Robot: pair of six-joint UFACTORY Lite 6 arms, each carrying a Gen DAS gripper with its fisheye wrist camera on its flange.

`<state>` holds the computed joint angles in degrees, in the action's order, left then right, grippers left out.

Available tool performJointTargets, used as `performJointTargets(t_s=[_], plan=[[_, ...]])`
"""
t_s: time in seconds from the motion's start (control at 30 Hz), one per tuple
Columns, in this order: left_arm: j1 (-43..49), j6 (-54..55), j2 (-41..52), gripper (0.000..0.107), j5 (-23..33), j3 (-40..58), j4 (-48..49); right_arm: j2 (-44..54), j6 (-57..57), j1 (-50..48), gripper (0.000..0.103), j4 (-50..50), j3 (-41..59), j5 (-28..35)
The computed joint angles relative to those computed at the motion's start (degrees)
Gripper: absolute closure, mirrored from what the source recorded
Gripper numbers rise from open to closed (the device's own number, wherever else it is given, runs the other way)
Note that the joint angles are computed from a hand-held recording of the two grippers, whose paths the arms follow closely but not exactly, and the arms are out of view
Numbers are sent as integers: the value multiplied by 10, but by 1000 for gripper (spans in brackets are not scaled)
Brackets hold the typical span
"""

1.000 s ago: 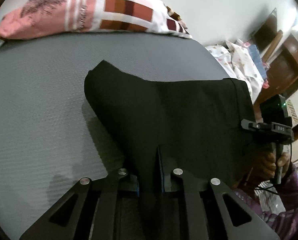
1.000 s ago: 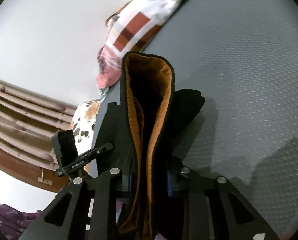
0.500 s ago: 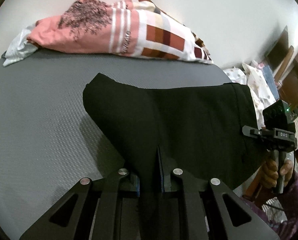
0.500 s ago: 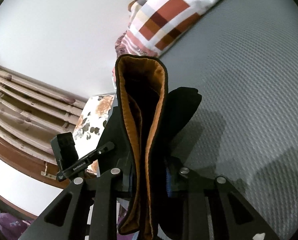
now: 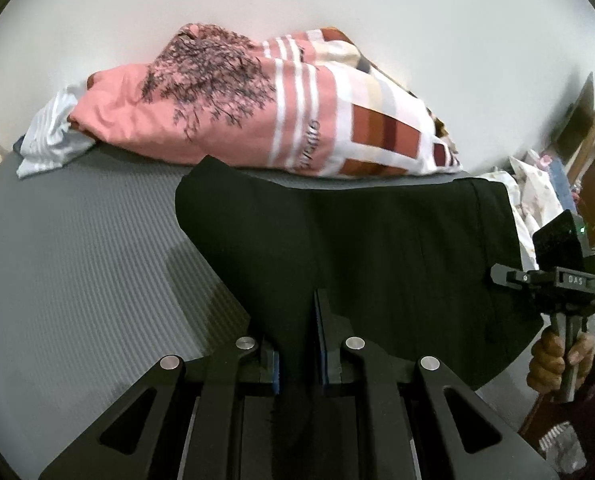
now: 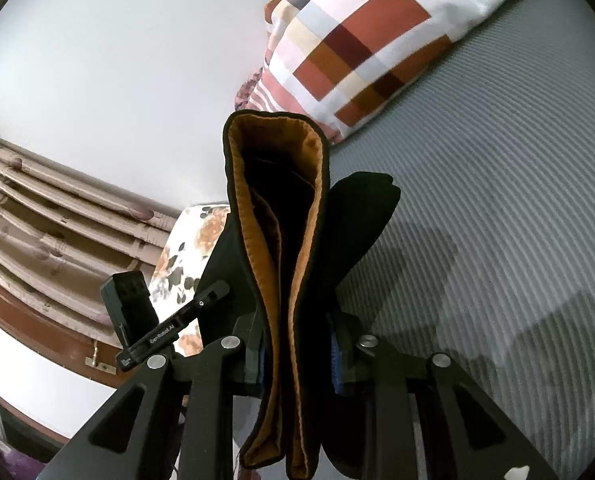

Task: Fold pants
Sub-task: 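Raise the folded pants edge with the right gripper toward the pillow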

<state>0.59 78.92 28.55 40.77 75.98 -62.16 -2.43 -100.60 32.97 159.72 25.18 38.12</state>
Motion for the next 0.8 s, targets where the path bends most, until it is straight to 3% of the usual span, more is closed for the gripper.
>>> performJointTargets(t_s=[0.27,0.53,0.8], plan=[[-9,-61,134,94,-6,181,30,152,51,-77,80,-109,156,10],[-20,-119,240,94,0,333,78,204,60,-103,80,-140,211,12],[-30,-143,286,94,-6,401,105,252,76,-114,80,-150,256,14]])
